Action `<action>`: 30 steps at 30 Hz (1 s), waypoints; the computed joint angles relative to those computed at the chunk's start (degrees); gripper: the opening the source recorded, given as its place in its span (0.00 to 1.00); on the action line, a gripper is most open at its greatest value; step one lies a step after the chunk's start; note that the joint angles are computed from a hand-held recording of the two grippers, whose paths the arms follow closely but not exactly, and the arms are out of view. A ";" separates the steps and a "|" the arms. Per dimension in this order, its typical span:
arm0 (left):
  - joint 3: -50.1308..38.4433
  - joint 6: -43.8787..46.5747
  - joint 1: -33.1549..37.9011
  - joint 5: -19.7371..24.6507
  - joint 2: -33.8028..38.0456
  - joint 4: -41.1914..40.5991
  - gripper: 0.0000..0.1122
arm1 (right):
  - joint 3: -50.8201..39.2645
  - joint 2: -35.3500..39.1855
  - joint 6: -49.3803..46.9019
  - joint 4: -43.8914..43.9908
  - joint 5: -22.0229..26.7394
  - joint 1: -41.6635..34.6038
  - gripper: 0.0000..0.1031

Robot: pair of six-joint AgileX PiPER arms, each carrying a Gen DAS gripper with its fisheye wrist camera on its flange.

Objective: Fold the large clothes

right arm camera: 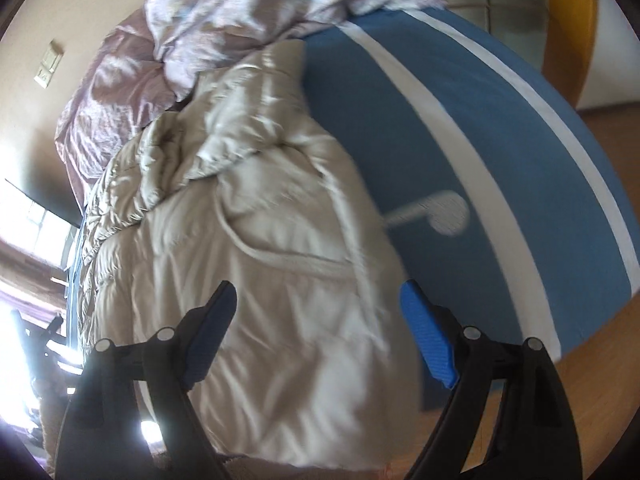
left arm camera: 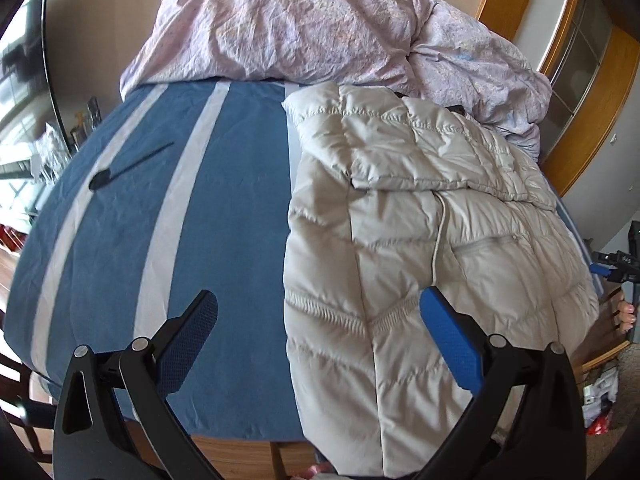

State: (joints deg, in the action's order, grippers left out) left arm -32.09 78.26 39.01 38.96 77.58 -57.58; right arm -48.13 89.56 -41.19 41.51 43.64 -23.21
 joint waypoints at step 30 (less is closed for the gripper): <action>7.99 12.46 18.35 21.15 12.35 1.78 0.60 | 6.14 11.40 -27.13 7.82 25.29 -19.14 0.68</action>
